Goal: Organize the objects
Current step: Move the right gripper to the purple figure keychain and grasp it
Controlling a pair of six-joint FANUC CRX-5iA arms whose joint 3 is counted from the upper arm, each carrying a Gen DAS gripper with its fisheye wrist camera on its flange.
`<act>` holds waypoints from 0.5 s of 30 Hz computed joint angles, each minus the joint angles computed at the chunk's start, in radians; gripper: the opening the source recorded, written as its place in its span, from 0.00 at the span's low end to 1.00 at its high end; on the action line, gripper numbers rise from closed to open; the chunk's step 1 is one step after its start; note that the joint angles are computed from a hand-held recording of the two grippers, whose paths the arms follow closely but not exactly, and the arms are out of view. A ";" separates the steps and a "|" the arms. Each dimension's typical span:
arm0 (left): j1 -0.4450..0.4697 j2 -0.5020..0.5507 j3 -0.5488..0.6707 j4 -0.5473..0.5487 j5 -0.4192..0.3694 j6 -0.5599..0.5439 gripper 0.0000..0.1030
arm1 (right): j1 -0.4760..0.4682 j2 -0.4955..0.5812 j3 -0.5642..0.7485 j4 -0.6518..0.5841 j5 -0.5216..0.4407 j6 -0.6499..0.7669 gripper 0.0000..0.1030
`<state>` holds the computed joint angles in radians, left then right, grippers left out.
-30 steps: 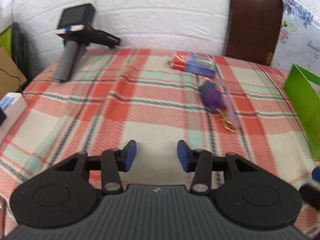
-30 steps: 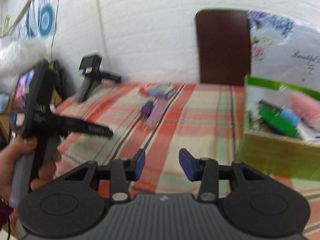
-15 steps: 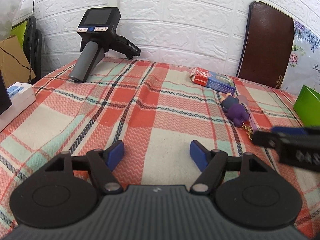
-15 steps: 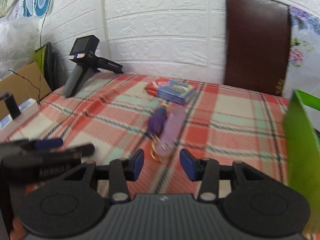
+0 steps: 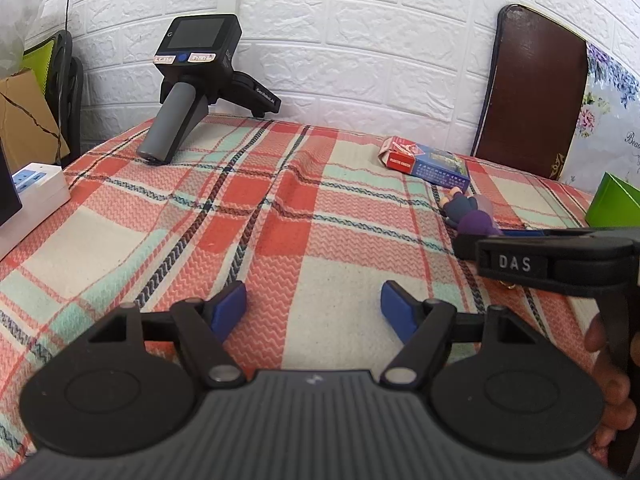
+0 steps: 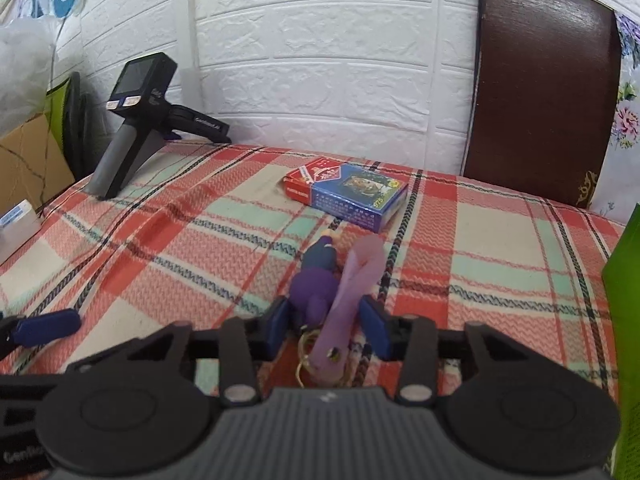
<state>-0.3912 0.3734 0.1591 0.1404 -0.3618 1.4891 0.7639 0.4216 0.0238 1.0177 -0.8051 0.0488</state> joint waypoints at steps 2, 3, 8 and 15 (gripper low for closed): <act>0.000 0.000 0.001 -0.002 -0.001 0.001 0.74 | 0.012 -0.006 -0.008 0.005 -0.020 0.002 0.30; 0.000 0.000 0.001 -0.001 0.000 0.000 0.74 | 0.017 -0.013 -0.018 0.010 -0.025 -0.005 0.29; 0.000 0.000 -0.001 0.002 -0.001 -0.002 0.75 | 0.066 -0.098 -0.130 0.029 -0.035 -0.059 0.29; 0.000 0.004 0.009 -0.006 -0.010 0.000 0.78 | 0.234 -0.302 -0.356 0.011 -0.158 -0.182 0.30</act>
